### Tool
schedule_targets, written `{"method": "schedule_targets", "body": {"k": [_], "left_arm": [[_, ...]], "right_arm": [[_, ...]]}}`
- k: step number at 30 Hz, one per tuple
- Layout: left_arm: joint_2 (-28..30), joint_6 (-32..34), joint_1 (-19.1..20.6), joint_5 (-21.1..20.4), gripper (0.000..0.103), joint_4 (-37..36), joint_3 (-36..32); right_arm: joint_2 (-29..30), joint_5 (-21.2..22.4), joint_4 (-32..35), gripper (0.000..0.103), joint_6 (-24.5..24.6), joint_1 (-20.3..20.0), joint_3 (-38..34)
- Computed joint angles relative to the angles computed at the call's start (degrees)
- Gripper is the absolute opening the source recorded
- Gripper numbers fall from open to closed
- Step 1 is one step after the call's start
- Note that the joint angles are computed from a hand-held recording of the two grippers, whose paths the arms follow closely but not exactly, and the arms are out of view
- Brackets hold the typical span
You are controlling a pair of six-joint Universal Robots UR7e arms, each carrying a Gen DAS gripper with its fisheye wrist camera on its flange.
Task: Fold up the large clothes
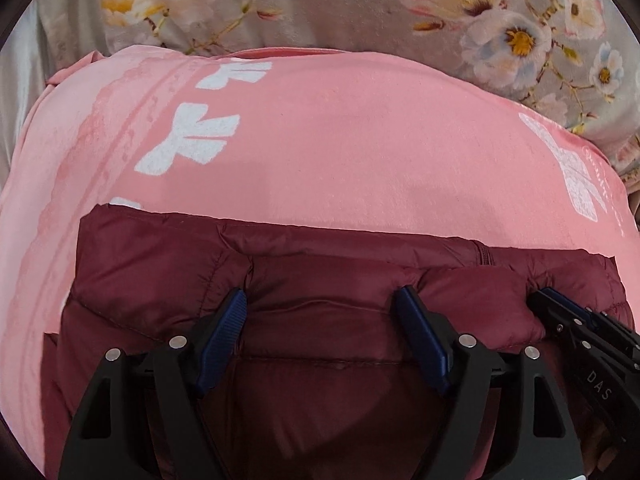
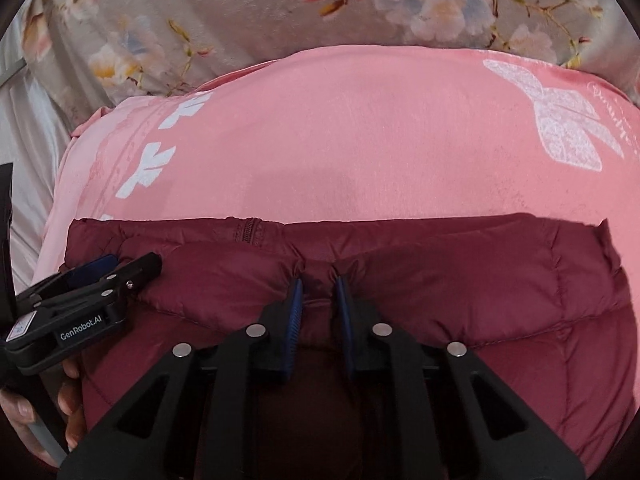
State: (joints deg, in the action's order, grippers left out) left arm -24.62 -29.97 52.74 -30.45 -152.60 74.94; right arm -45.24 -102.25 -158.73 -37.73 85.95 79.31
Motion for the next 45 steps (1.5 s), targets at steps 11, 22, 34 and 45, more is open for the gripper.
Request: {"method": "schedule_targets", "body": {"k": [11,22,34,45], "left_arm": [[2.89,3.53,-0.16,4.28,0.081,-3.65,-1.38],[3.69,1.34,-0.30,6.69,0.082,2.74,-3.39],[-11.50,-20.01,0.56,10.15,0.080,16.22,9.66],[-9.96,-15.12,3.28,7.40,0.090,-0.22,13.99]], "right_arm": [[1.01,-0.28,-6.08,0.015,-2.48,-0.02,2.13],[0.66,1.77,-3.13,0.016,-1.04,-0.62,1.19],[-3.43,-3.70,-5.55,0.020,5.92,-4.78,-1.95],[-1.88,-4.05,-12.25,0.021,2.44,-5.63,-0.08]]}}
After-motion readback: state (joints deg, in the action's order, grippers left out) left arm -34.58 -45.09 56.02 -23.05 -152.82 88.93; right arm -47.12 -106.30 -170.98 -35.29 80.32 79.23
